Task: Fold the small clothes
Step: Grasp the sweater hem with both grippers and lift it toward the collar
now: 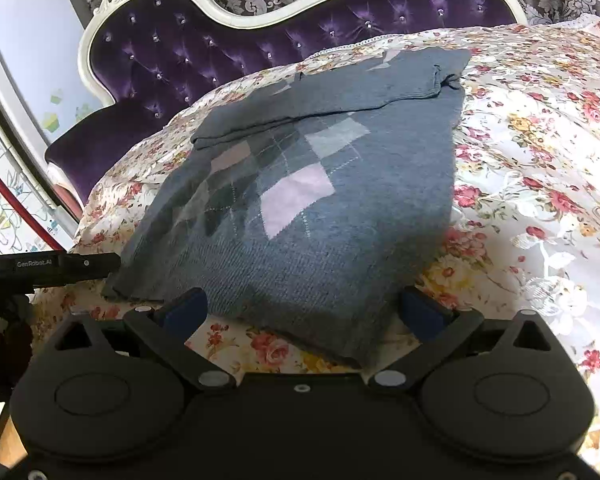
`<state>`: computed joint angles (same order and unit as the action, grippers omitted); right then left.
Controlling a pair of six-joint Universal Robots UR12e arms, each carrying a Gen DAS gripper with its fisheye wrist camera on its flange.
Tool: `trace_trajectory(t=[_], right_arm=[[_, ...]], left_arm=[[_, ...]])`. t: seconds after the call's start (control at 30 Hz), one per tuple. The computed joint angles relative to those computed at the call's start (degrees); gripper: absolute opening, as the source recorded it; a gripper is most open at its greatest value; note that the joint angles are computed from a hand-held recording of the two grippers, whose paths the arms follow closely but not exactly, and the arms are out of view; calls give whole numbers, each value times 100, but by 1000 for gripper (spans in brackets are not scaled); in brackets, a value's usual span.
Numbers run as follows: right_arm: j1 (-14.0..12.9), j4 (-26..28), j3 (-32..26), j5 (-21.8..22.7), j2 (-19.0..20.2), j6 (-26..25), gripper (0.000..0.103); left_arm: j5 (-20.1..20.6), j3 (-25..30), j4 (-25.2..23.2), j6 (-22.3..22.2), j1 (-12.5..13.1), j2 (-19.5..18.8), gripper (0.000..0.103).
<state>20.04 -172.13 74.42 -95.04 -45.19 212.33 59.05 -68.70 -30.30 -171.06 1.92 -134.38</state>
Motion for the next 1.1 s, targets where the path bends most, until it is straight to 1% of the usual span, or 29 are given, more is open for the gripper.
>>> trace_trajectory(t=[0.1, 0.17, 0.33, 0.43, 0.5, 0.53, 0.57, 0.6, 0.67, 0.73, 0.83, 0.93, 1.0, 1.1], right_arm=[[-3, -22, 8, 15, -2, 31, 102], [-3, -21, 7, 18, 0, 39, 102], [-5, -33, 5, 25, 4, 25, 103], [0, -65, 8, 19, 9, 46, 103], [0, -102, 19, 16, 10, 71, 103], [2, -115, 20, 13, 10, 86, 103], [3, -130, 23, 10, 12, 98, 103], [3, -145, 28, 8, 13, 110, 103], [2, -172, 34, 11, 15, 137, 103], [1, -195, 32, 15, 21, 157, 103], [-8, -222, 20, 41, 34, 178, 103], [-16, -247, 5, 78, 50, 177, 103], [-17, -242, -11, 82, 59, 173, 103], [-14, -271, -23, 66, 75, 199, 103]], left_arm=[[-86, 12, -92, -25, 18, 6, 49], [-71, 16, -130, -5, 18, 7, 46], [-89, 151, -309, 109, -16, -56, 46], [-198, 264, -437, 212, -37, -113, 46], [-256, 275, -402, 216, -45, -137, 45], [-267, 268, -373, 219, -46, -143, 37], [-246, 268, -360, 216, -49, -147, 21], [-218, 266, -352, 172, -48, -149, 15], [-321, 250, -317, -42, -12, -161, 10], [-401, 219, -281, -234, 26, -159, 9], [-334, 118, -67, -327, 52, -123, 7], [-370, 53, 98, -490, 91, -103, 6], [-352, 18, 229, -598, 111, -91, 4], [-322, 44, 140, -574, 118, -95, 4]])
